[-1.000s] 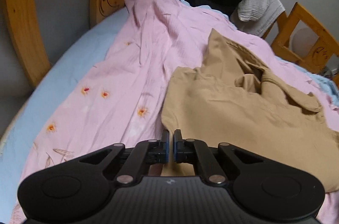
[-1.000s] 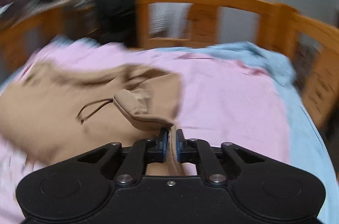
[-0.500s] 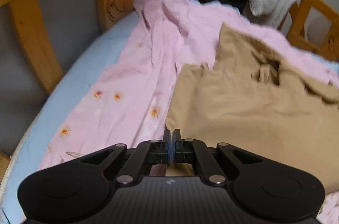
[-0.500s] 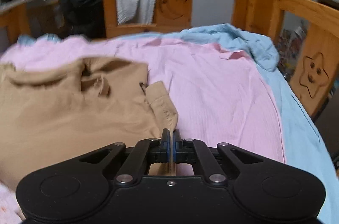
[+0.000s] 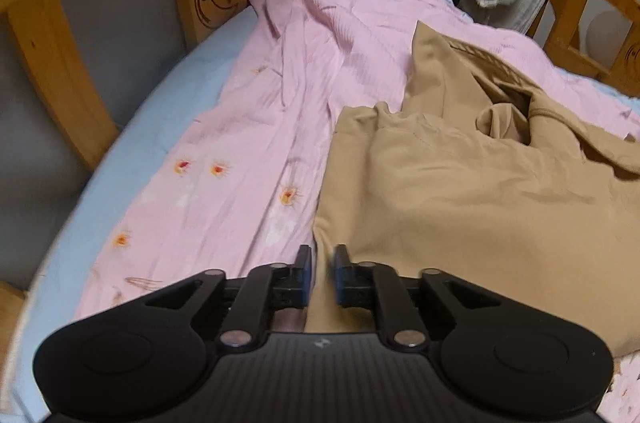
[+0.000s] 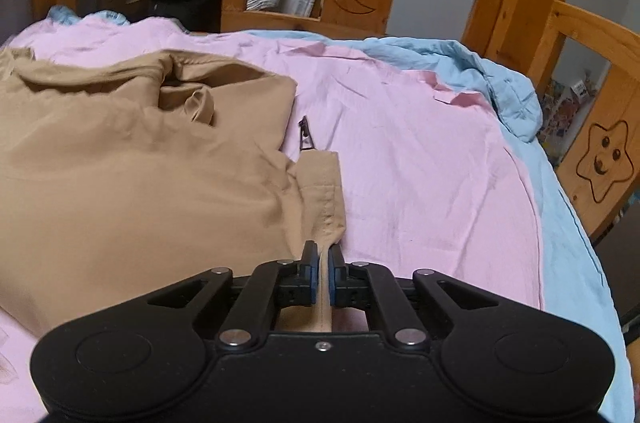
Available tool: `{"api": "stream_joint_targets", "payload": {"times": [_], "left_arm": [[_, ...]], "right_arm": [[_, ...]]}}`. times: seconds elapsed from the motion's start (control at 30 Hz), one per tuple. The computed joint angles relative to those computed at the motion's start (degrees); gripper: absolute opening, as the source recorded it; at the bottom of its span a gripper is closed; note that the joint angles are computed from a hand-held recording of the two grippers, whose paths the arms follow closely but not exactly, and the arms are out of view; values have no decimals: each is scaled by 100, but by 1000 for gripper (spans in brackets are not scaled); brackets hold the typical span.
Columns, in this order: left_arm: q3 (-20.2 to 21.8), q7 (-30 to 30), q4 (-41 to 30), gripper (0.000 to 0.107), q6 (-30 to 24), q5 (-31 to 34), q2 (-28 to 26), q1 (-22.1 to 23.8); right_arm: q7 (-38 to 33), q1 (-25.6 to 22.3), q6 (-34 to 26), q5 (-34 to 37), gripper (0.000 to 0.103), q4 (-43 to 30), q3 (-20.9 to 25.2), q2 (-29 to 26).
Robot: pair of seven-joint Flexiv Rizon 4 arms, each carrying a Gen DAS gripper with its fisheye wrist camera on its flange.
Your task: Fold large clothes
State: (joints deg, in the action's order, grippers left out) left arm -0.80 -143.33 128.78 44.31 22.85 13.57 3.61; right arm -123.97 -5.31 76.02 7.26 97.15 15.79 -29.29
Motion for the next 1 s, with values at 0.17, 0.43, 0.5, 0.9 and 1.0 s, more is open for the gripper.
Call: {"api": "stream_joint_targets", "payload": {"times": [0.17, 0.43, 0.5, 0.9, 1.0], "left_arm": [[-290, -235, -355, 64, -340, 502, 16, -43], [-356, -520, -649, 97, -447, 778, -82, -188], [-382, -640, -713, 98, -481, 861, -100, -224], [-377, -1880, 462, 102, 1638, 697, 643, -579], [-155, -1695, 932, 102, 2508, -9, 460, -702]], "right_arm": [[33, -56, -113, 221, 24, -73, 96, 96], [-1, -25, -43, 506, 66, -27, 165, 255], [2, 20, 84, 539, 77, 9, 165, 289], [-175, -1073, -3285, 2798, 92, -165, 764, 1505], [193, -1040, -3914, 3051, 92, -208, 521, 1523]]}}
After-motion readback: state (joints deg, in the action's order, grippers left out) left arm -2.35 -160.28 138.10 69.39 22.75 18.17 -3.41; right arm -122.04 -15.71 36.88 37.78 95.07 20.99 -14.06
